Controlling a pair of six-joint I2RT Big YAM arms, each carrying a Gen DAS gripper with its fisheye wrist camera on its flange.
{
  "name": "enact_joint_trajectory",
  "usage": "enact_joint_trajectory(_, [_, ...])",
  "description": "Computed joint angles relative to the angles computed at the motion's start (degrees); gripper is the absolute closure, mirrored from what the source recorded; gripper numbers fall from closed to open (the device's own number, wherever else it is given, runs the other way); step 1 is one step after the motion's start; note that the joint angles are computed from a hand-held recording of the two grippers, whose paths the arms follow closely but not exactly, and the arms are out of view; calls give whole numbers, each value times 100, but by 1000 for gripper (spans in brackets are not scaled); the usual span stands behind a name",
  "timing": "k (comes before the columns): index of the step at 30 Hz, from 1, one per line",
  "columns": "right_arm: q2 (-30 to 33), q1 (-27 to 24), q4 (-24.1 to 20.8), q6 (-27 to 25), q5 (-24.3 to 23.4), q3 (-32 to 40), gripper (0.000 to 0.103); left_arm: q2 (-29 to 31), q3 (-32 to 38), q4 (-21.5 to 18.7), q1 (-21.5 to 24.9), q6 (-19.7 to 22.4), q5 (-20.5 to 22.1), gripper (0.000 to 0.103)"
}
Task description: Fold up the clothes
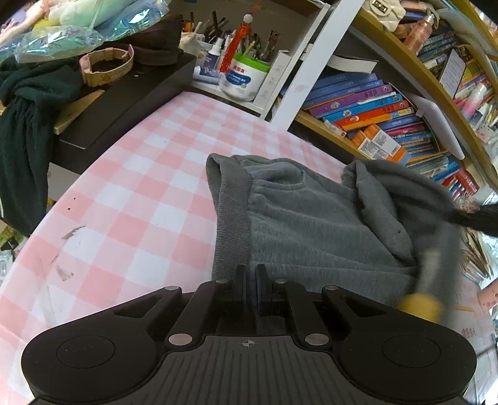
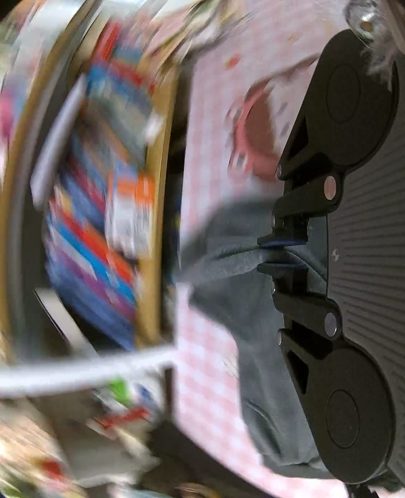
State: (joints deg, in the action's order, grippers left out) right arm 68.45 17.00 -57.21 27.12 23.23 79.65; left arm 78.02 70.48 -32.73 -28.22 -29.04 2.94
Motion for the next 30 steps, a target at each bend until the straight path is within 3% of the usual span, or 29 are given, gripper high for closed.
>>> enact_joint_trajectory(5, [-1228, -310, -1433, 1413, 344, -798, 101, 23, 57, -76, -149, 324, -347, 94])
enact_joint_trajectory(8, [-1613, -534, -2206, 2099, -21, -1143, 100, 33, 87, -116, -176, 271, -424, 94])
enact_joint_trajectory(11, [-1784, -502, -2143, 2349, -173, -1308, 97, 39, 103, -143, -181, 238, -447, 94])
enact_joint_trajectory(13, [-1659, -420, -1740, 1855, -147, -1214, 89, 33, 95, -136, -204, 232, -500, 94])
enact_joint_trajectory(15, [-1472, -308, -1389, 1249, -57, -1078, 65, 13, 67, -114, -232, 198, -561, 94])
enact_joint_trajectory(20, [-495, -219, -488, -1077, 130, -567, 54, -72, -42, -49, -290, -15, -714, 94])
enact_joint_trajectory(25, [497, -186, 138, -3188, 181, -135, 51, -80, -84, 28, -409, -181, -1033, 94])
enact_joint_trajectory(27, [808, -181, 173, -3645, 124, 42, 53, -64, -57, -10, -454, -275, -1153, 94])
enact_joint_trajectory(30, [1107, -249, 164, -3751, 126, 240, 60, -34, -10, -73, -523, -402, -1342, 94])
